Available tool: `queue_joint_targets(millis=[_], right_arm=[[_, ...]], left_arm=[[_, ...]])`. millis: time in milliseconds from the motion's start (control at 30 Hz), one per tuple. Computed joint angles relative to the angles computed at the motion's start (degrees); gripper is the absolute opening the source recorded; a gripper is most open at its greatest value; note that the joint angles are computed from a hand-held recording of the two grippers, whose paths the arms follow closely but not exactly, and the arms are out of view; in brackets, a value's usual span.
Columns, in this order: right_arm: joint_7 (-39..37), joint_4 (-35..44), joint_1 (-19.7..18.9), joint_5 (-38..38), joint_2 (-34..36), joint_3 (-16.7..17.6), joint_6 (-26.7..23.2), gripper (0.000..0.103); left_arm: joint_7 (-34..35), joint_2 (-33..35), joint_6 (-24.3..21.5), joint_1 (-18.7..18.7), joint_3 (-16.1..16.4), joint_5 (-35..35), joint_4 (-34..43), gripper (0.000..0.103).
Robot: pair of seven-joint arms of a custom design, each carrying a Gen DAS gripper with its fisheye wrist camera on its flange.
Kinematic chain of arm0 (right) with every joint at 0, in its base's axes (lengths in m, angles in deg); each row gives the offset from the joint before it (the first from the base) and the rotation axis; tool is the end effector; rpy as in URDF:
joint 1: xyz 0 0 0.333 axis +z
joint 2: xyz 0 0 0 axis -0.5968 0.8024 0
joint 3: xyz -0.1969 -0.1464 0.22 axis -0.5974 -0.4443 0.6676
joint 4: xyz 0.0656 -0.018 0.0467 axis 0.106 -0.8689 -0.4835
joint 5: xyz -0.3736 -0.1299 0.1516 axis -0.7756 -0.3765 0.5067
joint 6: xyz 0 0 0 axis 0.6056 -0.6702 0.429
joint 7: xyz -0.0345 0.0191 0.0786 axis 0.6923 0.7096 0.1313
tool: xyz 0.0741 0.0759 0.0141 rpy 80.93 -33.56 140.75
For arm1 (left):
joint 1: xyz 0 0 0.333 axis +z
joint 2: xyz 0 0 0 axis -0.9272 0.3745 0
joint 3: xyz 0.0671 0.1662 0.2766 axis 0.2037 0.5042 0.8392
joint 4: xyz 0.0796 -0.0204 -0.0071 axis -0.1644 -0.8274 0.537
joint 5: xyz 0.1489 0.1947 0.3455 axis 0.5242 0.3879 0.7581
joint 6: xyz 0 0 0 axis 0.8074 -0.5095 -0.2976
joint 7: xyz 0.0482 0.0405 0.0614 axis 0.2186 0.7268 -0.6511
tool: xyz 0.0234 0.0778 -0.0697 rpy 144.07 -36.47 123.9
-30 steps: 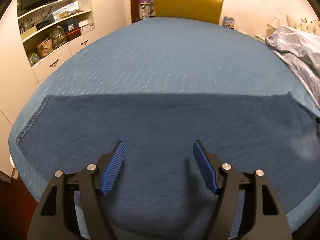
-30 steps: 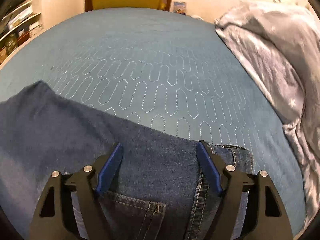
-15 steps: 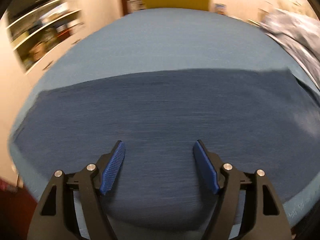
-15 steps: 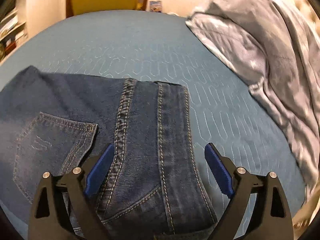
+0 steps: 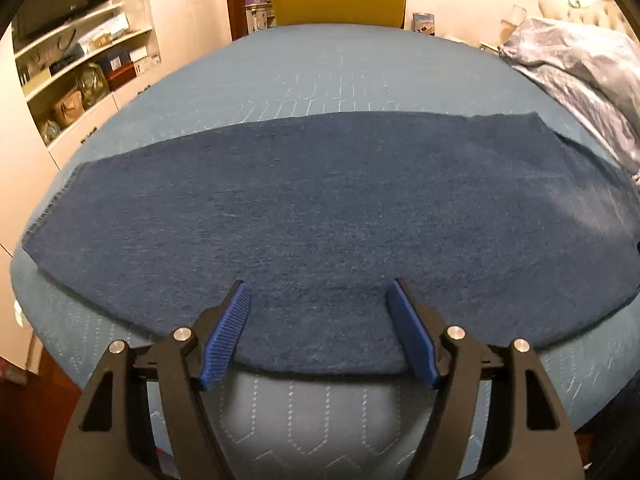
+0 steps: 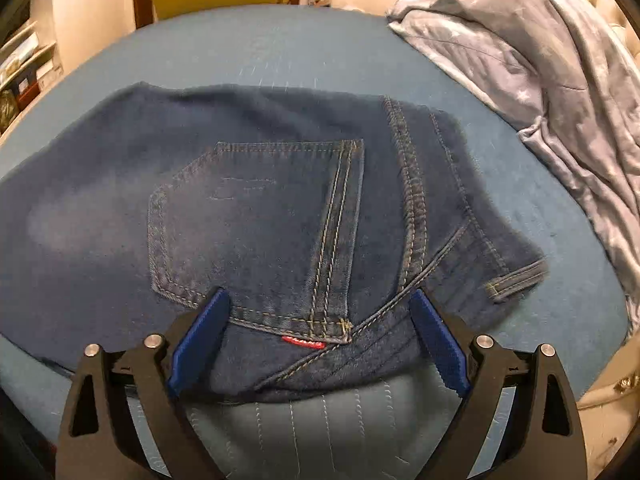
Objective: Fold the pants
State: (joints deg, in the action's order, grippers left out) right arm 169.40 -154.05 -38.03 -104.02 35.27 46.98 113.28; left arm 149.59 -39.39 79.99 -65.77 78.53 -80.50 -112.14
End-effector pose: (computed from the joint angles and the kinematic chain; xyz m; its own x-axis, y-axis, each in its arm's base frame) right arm 0.5086 0.0699 0.4300 -0.2272 -0.9655 0.1272 -0.7952 0.1085 -0.5966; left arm 0.5654 -0.0041 0.4640 0.0024 -0.9999 -0.0133 -0.7821 0.0064 -0.6231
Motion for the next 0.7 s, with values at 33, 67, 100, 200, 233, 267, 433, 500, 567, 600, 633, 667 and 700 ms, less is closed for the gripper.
queue_joint_targets(millis=[33,67,100,200,233,267,433,500,567,600,633,667,700], right_arm=[[0.28,-0.59,-0.19,-0.05,-0.05,-0.36,1.57,0.092],[-1.79,-0.96,0.37,2.62,-0.03,-1.45,2.82,0.092],[-3.41,-1.11,0.62,4.53,0.07,-1.91,3.42,0.092],[-4.4,-1.05,-0.52,4.64,0.48,-1.26,4.44,0.095],[-4.81,-1.15,-0.46,5.6,0.34,-1.29,4.49,0.095],[-5.33,-1.19,-0.3,7.06,-0.02,-1.41,4.18,0.095],[-2.02,-1.74,-2.44,4.58,-2.27,1.46,0.48,0.094],[-0.91,-2.12,-2.41,4.08,-3.1,1.73,-0.52,0.094],[0.8,-2.28,-2.31,3.05,-4.52,2.68,-2.54,0.095],[1.39,-2.49,-2.01,2.78,-5.37,3.02,-2.84,0.095],[1.46,-2.67,-1.7,2.78,-6.08,3.12,-2.8,0.095],[1.87,-2.56,-1.44,2.68,-6.85,3.7,-3.44,0.095],[2.12,-2.36,-1.09,2.77,-7.44,4.22,-4.1,0.095]], left_arm=[[-0.16,-0.33,-0.07,-0.05,0.1,-0.63,-0.4,0.073],[-0.11,-0.57,-0.39,-0.1,0.19,-0.93,-0.48,0.072],[-0.37,-0.9,-0.4,0.06,0.09,-0.35,-0.9,0.072],[-3.12,-0.88,-1.26,0.74,-0.5,2.35,-0.62,0.073],[-4.26,-1.27,-1.79,0.81,-0.79,3.09,-0.66,0.073],[-4.82,-1.23,-1.98,0.85,-0.83,3.67,-0.55,0.073],[-3.51,-0.78,-4.26,0.44,-0.07,2.61,1.26,0.073],[-3.45,-0.82,-5.1,0.87,0.16,2.64,1.72,0.073],[-5.03,-0.88,-5.73,1.71,0.28,3.48,2.01,0.073],[-6.06,-0.86,-5.92,2.21,0.27,4.26,2.13,0.073],[-8.04,-0.87,-6.28,2.99,-0.07,6.53,2.32,0.073],[-10.24,-0.98,-6.66,3.75,-0.41,9.05,2.51,0.073],[-10.2,-1.3,-6.32,3.67,-0.14,8.63,2.34,0.073]])
